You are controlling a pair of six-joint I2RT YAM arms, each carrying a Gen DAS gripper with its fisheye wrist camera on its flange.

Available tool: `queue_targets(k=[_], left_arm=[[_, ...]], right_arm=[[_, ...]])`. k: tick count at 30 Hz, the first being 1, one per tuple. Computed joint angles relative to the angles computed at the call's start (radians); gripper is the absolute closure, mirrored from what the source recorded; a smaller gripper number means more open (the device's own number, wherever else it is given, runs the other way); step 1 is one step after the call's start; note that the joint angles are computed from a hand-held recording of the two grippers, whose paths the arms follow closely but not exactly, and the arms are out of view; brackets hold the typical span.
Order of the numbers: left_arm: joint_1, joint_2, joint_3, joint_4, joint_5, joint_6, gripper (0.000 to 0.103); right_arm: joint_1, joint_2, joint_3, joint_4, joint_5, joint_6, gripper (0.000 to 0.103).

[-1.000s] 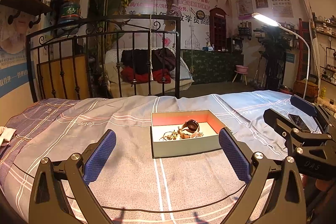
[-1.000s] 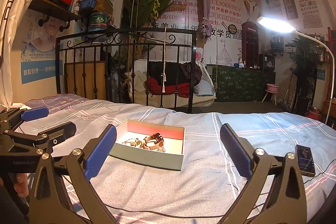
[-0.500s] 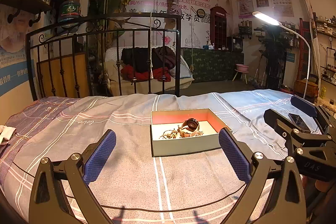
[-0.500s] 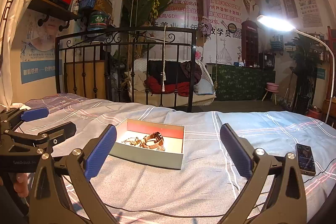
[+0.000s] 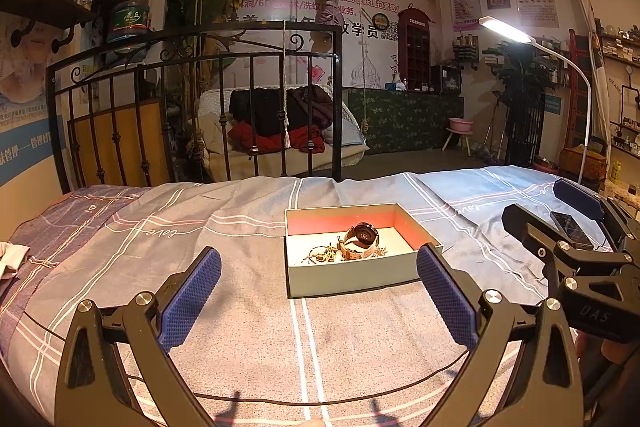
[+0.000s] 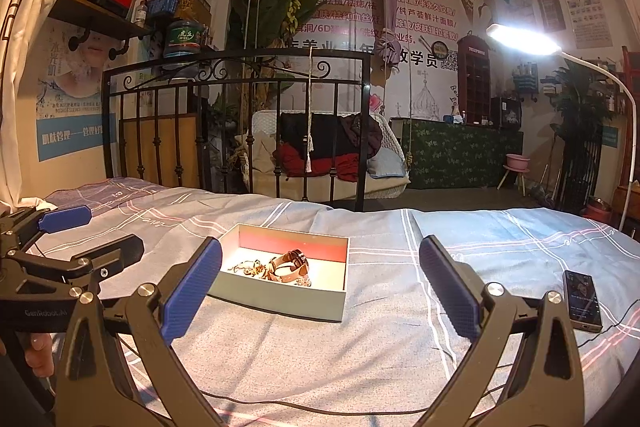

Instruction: Organize jewelry

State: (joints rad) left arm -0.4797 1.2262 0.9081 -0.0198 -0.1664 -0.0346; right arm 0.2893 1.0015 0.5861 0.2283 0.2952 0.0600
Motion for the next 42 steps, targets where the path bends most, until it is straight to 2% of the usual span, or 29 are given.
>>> queue_targets(k=[42], left_arm=[[-0.009, 0.032, 0.036, -0.029, -0.020, 0.009, 0.006]], right_arm=[[-0.017, 0.032, 0.010, -0.001, -0.013, 0.004, 0.006]])
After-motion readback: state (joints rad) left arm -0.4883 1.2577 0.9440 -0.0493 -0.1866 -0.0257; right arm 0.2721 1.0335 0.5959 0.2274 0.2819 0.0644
